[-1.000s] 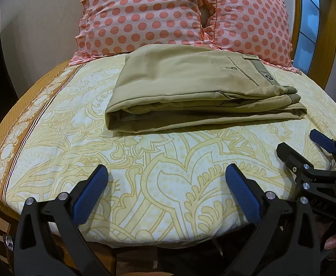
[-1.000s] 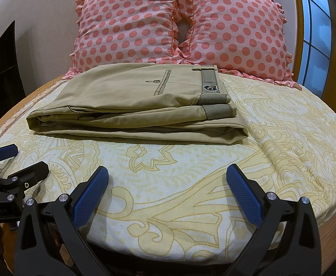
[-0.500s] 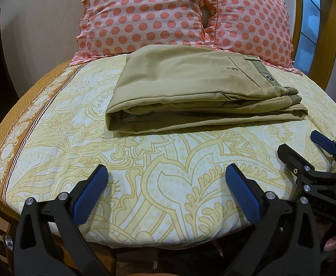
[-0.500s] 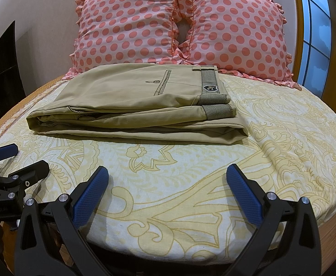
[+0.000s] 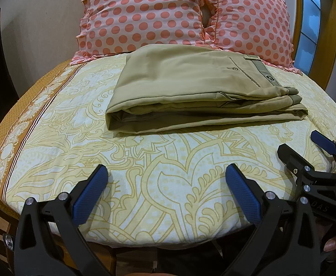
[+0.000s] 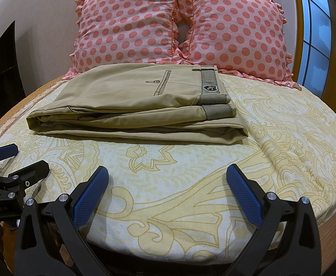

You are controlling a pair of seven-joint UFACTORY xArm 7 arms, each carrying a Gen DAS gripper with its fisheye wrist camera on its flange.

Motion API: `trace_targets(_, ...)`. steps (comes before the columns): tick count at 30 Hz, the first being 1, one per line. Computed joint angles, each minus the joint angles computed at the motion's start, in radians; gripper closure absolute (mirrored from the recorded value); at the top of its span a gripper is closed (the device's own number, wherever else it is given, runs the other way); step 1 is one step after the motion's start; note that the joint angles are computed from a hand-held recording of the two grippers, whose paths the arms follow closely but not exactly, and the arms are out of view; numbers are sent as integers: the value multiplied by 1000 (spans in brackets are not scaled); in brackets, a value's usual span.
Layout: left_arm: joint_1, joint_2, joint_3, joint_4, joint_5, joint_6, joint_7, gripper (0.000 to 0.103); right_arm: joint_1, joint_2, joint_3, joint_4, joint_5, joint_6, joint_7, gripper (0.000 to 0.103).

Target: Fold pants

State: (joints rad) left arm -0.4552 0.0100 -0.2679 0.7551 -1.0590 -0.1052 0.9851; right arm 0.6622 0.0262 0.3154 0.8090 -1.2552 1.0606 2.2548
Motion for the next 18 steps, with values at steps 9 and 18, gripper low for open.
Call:
trace_targets(9, 6, 4, -4, 7, -18, 3, 21, 2, 0, 1, -1, 0, -1, 0, 1, 1)
trace_targets(18, 4, 1, -4, 2, -11, 1, 11, 2, 0, 2, -2, 1, -2, 0, 1, 1)
